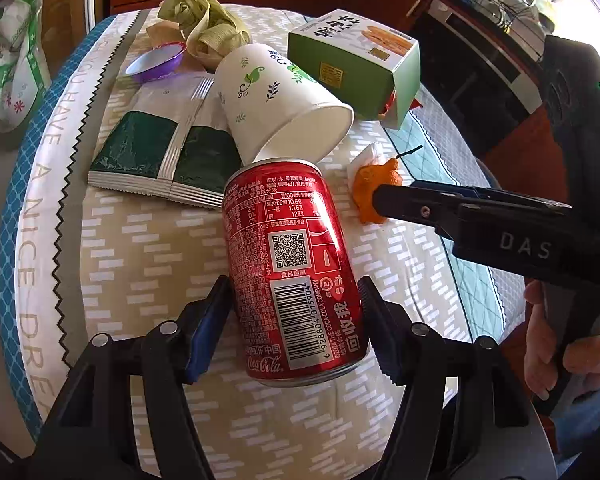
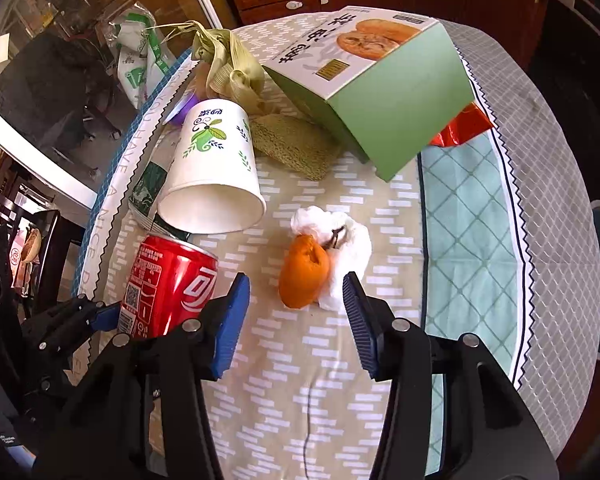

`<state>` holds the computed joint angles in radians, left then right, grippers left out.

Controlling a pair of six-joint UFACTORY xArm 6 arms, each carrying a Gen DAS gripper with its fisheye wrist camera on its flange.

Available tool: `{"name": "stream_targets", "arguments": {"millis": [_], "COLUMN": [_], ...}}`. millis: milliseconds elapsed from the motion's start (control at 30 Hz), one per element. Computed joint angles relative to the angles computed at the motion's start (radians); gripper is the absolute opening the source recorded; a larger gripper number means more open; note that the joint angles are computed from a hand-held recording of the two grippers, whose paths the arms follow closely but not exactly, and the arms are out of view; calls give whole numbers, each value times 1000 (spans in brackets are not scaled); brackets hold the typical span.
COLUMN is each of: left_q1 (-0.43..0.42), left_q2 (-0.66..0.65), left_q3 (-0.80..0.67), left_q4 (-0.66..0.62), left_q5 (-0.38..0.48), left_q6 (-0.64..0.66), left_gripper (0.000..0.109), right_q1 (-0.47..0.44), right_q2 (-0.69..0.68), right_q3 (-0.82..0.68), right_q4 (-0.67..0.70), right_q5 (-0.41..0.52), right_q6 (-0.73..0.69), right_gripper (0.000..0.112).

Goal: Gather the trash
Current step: 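Grasp the red Coca-Cola can with the left tool while the right tool grasps the orange fruit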

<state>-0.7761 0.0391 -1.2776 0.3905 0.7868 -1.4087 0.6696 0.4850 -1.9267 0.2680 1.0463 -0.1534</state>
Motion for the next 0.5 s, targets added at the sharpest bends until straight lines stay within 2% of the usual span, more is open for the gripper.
{"name": "stream_targets", "arguments": {"millis": [100, 167, 267, 400, 500], "left_q1": [1, 2, 1, 0, -12], "left_q2": [-17, -13, -18, -14, -3], "left_q3": [25, 20, 27, 21, -7], "left_q4": [-1, -1, 2, 5, 38], "left_q5": [-17, -18, -16, -6, 35], "left_q6": [-1, 1, -2, -6, -29], "left_gripper": [65, 65, 65, 65, 65], "right_q1": [9, 14, 19, 6, -17], "right_q2": [32, 50, 65, 21, -3], "right_q3": [-35, -53, -64, -3, 4], "right_q4": [-22, -42, -57, -37, 9], "right_q5": [-8, -12, -14, -52, -18], "right_q6": [7, 11, 16, -8, -33], "right_gripper": [44, 33, 24, 20, 20]}}
